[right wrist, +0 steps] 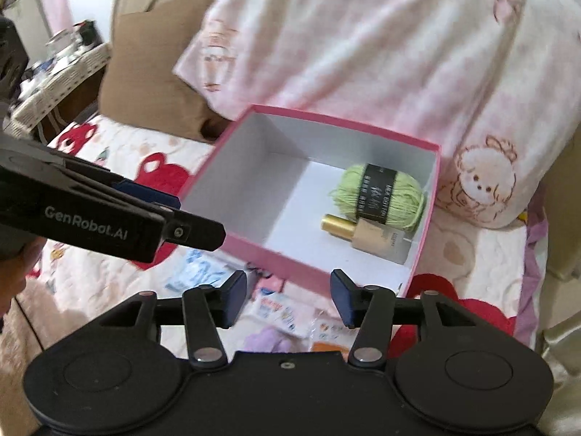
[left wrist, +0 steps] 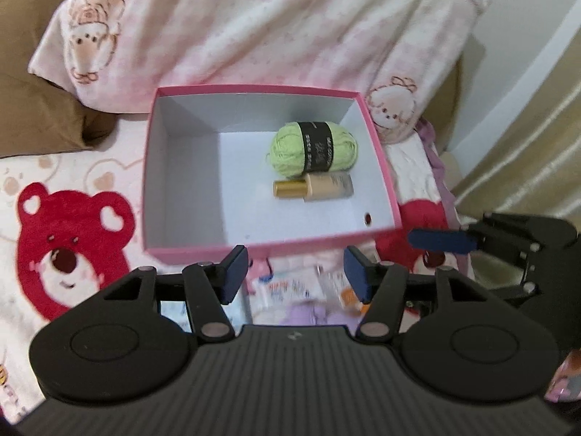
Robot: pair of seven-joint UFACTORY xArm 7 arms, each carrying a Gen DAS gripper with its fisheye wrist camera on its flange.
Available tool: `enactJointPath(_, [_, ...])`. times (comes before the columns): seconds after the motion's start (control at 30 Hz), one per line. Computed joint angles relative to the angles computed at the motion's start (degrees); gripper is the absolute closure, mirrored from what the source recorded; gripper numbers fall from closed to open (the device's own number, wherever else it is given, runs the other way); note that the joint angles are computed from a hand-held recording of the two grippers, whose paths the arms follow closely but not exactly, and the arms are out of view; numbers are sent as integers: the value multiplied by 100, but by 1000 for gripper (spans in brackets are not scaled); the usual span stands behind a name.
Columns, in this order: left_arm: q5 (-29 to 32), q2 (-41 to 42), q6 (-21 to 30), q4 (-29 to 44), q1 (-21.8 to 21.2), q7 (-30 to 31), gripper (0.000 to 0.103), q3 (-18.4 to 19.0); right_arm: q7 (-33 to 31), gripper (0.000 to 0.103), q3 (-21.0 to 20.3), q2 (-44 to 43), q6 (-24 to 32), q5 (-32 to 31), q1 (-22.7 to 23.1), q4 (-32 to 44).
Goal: Organize objects
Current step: 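Move the left tool toward the purple plush toy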
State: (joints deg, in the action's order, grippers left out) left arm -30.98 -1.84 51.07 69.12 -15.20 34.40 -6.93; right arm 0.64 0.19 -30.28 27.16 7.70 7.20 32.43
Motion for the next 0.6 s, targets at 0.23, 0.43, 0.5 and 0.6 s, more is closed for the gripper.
enactJointPath(0.23, [-158,-836,479,-556,57,478,41,235,3,41,102,-1034,895,37,246,-223])
enactJointPath(0.43, [-190,-1225,464,-1127,-31,761,39,328,15,31,60,-1727,1179,214,438,-740])
enactJointPath(0.5, [-197,-1200,400,-1236,-76,781,39,319,102,31,20,-1891,1179,339,470,-979])
enactJointPath(0.6, [-365,-1062,329,-1339,-140,878,39,328,296,31,-84,-2018,1042,630,547,-1346])
